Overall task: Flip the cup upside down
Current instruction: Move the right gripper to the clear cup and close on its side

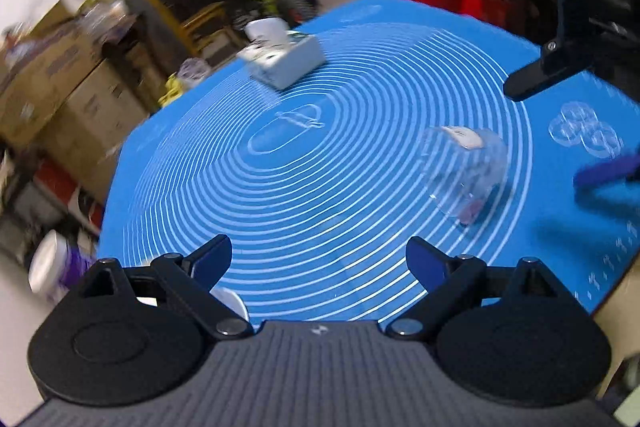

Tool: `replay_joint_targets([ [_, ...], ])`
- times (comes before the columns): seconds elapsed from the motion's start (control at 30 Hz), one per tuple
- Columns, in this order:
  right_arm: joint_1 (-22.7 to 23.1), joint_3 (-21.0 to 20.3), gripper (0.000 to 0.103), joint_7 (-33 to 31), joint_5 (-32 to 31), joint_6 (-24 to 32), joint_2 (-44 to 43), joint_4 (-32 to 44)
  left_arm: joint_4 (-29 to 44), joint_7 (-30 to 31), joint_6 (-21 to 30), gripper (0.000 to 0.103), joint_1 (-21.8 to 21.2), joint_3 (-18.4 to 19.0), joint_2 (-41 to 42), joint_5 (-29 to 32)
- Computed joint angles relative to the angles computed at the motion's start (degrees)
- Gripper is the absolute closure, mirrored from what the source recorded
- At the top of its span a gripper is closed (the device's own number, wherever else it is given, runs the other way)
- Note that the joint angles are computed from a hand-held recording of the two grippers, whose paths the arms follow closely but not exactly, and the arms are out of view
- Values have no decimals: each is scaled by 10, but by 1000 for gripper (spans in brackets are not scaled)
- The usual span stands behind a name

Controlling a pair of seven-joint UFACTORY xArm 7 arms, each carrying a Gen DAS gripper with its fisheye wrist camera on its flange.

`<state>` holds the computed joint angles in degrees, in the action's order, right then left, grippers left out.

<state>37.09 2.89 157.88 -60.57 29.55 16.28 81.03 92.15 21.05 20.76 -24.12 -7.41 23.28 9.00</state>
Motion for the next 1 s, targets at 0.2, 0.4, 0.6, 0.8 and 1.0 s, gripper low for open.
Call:
replay_joint_targets([
  [0.2, 20, -18, 4, 116, 56, 22, 65, 76, -30, -9, -74, 10, 22, -19, 0, -40],
  [0.4, 34, -50, 4, 154, 116, -1, 111, 128, -36, 6, -120, 10, 46, -42, 18, -73],
  [0.6, 44, -81, 4, 166, 166, -4, 136, 161, -38, 44, -137, 10, 77, -77, 25, -107],
  [0.8, 36, -89, 5, 167, 218, -34, 153, 174, -25, 91, -124, 10, 110, -119, 38, -156],
  [1.0, 49, -115, 7, 188, 244, -16, 167, 193, -20, 118, -110, 9, 114, -121, 41, -184],
])
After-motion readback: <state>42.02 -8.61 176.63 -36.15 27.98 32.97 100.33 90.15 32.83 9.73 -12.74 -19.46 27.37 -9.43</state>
